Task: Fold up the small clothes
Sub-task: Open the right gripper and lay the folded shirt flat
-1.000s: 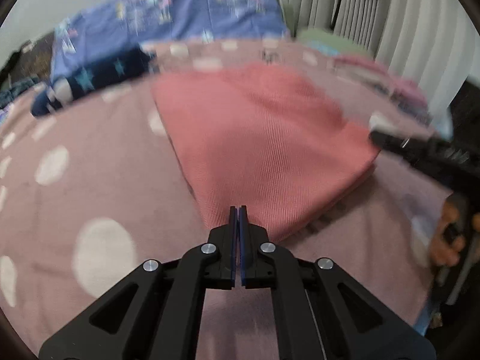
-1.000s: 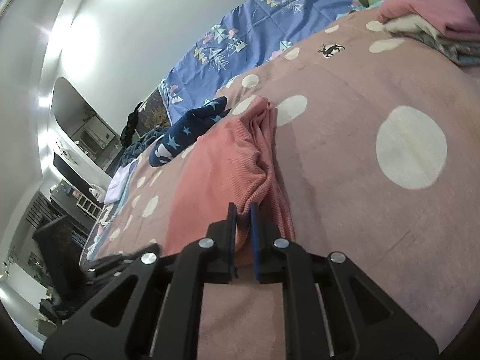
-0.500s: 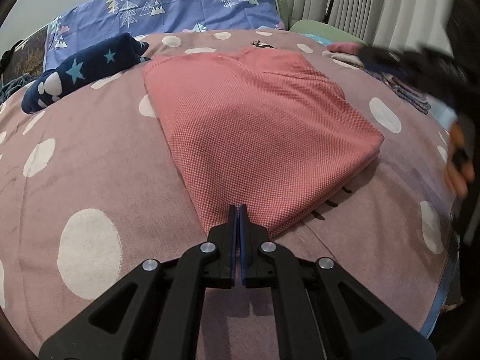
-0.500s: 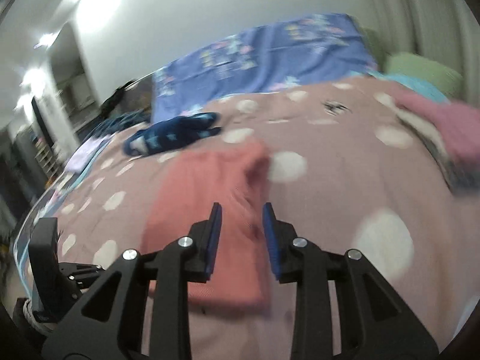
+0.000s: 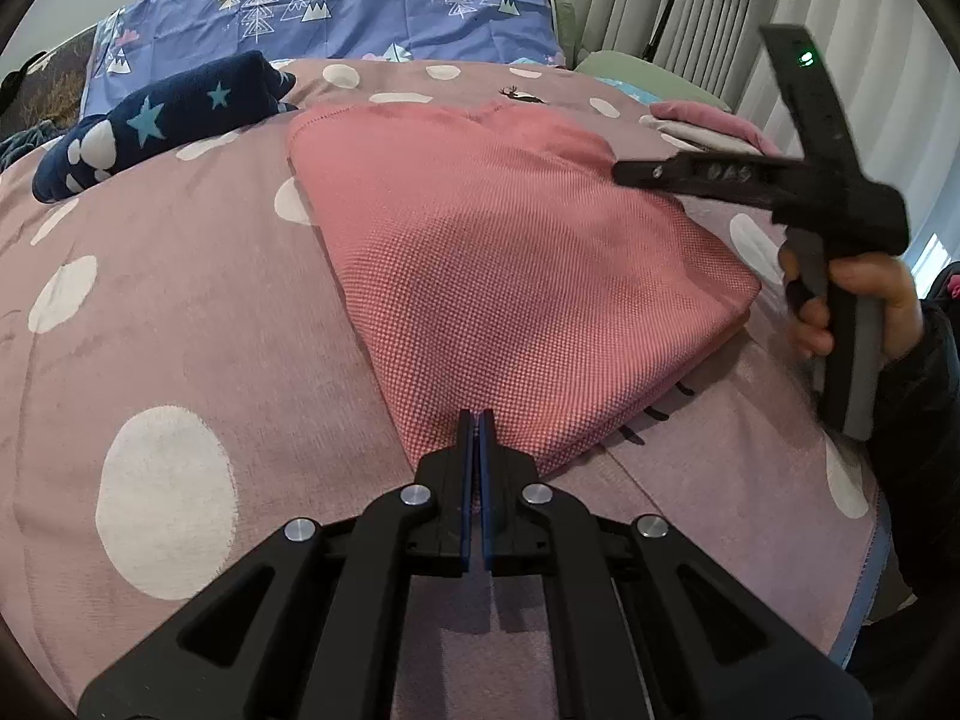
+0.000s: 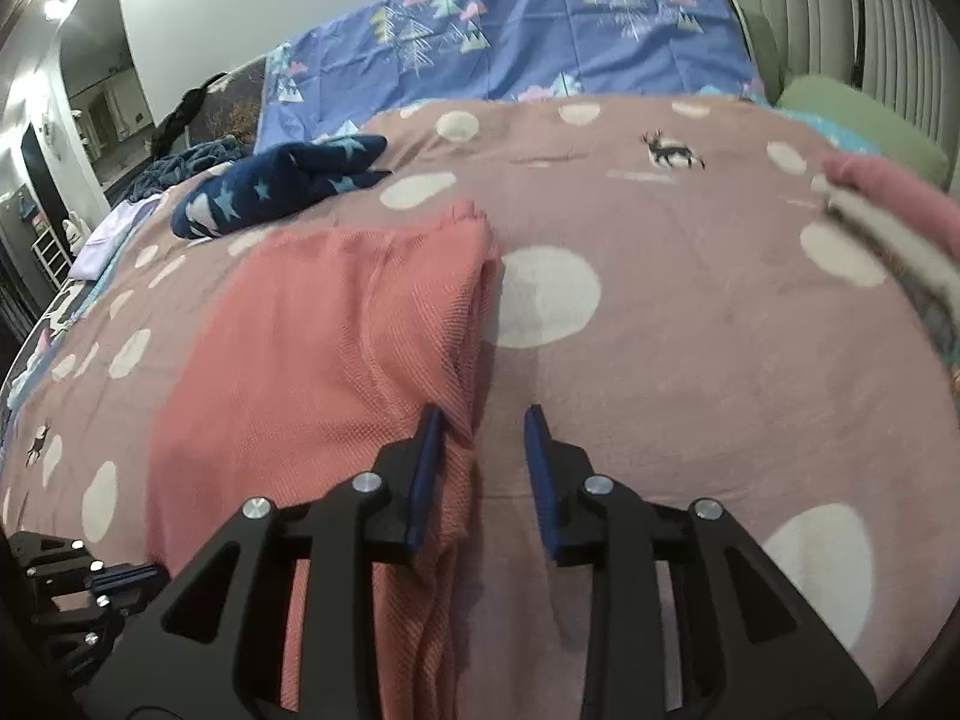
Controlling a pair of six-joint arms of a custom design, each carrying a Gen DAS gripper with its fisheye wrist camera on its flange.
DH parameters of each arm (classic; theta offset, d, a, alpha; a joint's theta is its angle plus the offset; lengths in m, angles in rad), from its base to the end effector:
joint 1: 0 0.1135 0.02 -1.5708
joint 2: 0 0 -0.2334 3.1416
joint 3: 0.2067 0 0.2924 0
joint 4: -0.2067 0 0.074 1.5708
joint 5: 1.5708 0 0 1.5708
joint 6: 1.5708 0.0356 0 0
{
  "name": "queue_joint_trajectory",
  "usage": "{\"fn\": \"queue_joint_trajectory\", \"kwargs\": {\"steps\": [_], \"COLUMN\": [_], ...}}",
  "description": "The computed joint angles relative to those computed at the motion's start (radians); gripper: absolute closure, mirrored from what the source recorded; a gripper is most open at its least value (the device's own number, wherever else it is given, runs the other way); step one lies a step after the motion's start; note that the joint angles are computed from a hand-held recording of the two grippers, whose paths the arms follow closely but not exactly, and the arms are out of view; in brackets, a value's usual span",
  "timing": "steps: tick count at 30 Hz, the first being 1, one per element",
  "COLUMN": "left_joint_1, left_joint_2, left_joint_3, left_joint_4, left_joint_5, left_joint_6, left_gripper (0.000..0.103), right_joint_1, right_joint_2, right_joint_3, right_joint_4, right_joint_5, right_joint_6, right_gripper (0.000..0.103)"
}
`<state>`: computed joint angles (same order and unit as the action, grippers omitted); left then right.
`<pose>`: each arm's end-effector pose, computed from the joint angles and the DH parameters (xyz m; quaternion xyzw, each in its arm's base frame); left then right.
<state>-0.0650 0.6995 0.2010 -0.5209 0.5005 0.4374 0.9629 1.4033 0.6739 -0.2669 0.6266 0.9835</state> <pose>0.1751 -0.0285 0.0900 0.2970 0.8862 -0.1854 0.3033 0.1830 0.2264 0.1113 0.0967 0.9114 0.0565 0.3960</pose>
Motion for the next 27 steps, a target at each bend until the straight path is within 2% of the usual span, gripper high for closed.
{"fn": "queue_joint_trajectory", "kwargs": {"steps": [4,7,8,9,10,11,12,13,14,15,19,22,25,27], "left_joint_1": [0.001,0.001,0.001,0.002,0.002,0.004,0.002,0.004,0.007,0.007,-0.003,-0.005,0.021,0.032], "left_joint_2": [0.002,0.002,0.002,0.004,0.004,0.006,-0.001,0.000,0.005,0.004,-0.012,-0.062,-0.162,-0.266], "left_joint_3": [0.000,0.001,0.001,0.001,0.001,0.001,-0.002,-0.002,0.000,0.000,-0.005,-0.016,-0.018,-0.023], "left_joint_4": [-0.001,-0.001,-0.001,0.000,0.000,0.000,-0.002,-0.002,0.000,-0.001,-0.005,-0.030,-0.123,-0.184], "left_joint_5": [0.004,0.003,0.003,0.003,0.003,0.006,0.006,0.009,0.012,0.012,-0.002,-0.011,0.013,0.007], "left_joint_6": [0.000,0.001,0.001,0.001,0.001,0.002,0.000,0.000,0.002,0.002,-0.003,-0.008,-0.007,0.001], "left_gripper": [0.101,0.101,0.101,0.101,0.101,0.101,0.101,0.100,0.100,0.100,0.100,0.100,0.093,0.081], "right_joint_1": [-0.083,-0.146,-0.184,-0.208,-0.228,-0.248,-0.268,-0.300,-0.316,-0.320,-0.294,-0.276,-0.230,-0.188], "right_joint_2": [-0.056,-0.011,0.051,0.099,0.150,0.233,0.282,0.310,0.306,0.286,0.187,0.058,-0.076,-0.154], "right_joint_3": [-0.008,0.037,0.094,0.139,0.184,0.245,0.266,0.243,0.207,0.174,0.095,-0.022,-0.116,-0.167], "right_joint_4": [0.036,0.095,0.104,0.087,0.060,0.030,0.038,0.115,0.174,0.213,0.232,0.258,0.225,0.197], "right_joint_5": [-0.073,-0.132,-0.189,-0.223,-0.228,-0.188,-0.174,-0.207,-0.236,-0.248,-0.203,-0.228,-0.236,-0.231], "right_joint_6": [-0.061,-0.157,-0.208,-0.236,-0.250,-0.263,-0.281,-0.291,-0.278,-0.266,-0.235,-0.152,-0.103,-0.081], "right_gripper": [0.073,0.072,0.072,0.077,0.086,0.087,0.086,0.081,0.080,0.080,0.071,0.069,0.067,0.066]}}
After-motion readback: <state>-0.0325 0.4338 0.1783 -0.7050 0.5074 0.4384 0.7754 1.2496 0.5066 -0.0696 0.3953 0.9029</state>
